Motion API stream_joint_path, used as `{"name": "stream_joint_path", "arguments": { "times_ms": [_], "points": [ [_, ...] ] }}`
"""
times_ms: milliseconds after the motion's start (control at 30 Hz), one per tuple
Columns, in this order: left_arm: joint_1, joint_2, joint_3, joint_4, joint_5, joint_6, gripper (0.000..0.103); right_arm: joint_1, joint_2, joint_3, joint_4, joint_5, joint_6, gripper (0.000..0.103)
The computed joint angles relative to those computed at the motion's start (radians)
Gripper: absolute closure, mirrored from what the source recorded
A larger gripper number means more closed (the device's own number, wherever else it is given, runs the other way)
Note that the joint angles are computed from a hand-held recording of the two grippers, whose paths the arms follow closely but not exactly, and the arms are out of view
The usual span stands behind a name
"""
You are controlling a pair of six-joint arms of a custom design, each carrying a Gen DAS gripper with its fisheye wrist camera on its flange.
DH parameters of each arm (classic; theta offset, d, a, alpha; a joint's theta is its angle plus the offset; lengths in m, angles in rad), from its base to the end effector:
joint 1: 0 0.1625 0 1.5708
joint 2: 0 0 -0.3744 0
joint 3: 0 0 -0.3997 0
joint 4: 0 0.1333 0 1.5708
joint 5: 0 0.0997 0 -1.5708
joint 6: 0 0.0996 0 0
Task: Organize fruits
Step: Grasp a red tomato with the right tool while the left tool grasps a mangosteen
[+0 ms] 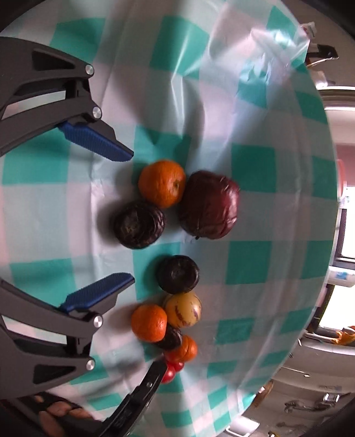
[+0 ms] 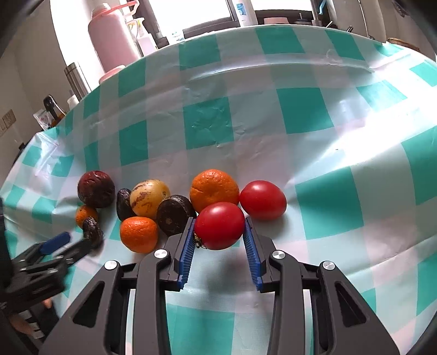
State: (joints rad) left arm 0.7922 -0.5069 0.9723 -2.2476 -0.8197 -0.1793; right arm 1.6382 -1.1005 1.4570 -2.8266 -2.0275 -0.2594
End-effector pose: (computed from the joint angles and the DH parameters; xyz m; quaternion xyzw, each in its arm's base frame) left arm -0.4166 -0.7089 0.1146 0.2361 0.8953 -0.2552 0.2785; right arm 0.1347 -0.6687 0.3792 0.0456 -0.8815 0.4019 0.2435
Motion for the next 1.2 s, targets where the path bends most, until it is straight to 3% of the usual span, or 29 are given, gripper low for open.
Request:
{"name": "stream_joint_path", "arguments": {
  "times_ms": [67,167,200,267,367,533,700,900,1000,1200],
  "points": [
    [-0.001,0.044,-0.061,0.047,0.024,-0.017,0.029,-0.005,-0.023,0.025,0.001,0.016,-0.003,0.068],
    [-0.002,0.097,-0.138,0.103,0.073,-0.055,0.033,0.003,-0.017,0.012,0.016,0.017,-0.002,0.068],
    [-0.001,0.105,-0.151,0.114,0.080,-0.061,0.037,0.002,-0.017,0.013,0.019,0.021,-0.001,0.068],
    [-0.004,0.108,-0.144,0.110,0.114,-0.058,0.056,0.000,-0.020,0.016,0.022,0.027,0.003,0.068],
    [-0.005,0.099,-0.126,0.089,0.108,-0.047,0.065,0.000,-0.020,0.019,0.023,0.028,0.006,0.068],
    [0.002,0.068,-0.084,0.051,0.092,-0.058,0.065,-0.003,-0.024,0.023,0.026,0.033,0.016,0.068],
    [-0.004,0.047,-0.037,-0.015,0.125,-0.050,0.065,-0.023,-0.040,0.030,0.043,0.082,0.051,0.068],
    [-0.038,-0.012,0.092,-0.294,0.201,0.054,0.065,-0.042,-0.056,0.045,0.021,0.126,0.088,0.068],
    [-0.046,-0.050,0.166,-0.388,0.201,0.078,0.065,-0.044,-0.071,0.074,-0.038,0.148,0.073,0.068],
    [-0.061,-0.156,0.318,-0.454,0.194,0.068,0.065,-0.006,-0.117,0.164,-0.098,0.074,0.095,0.068]
  ]
}}
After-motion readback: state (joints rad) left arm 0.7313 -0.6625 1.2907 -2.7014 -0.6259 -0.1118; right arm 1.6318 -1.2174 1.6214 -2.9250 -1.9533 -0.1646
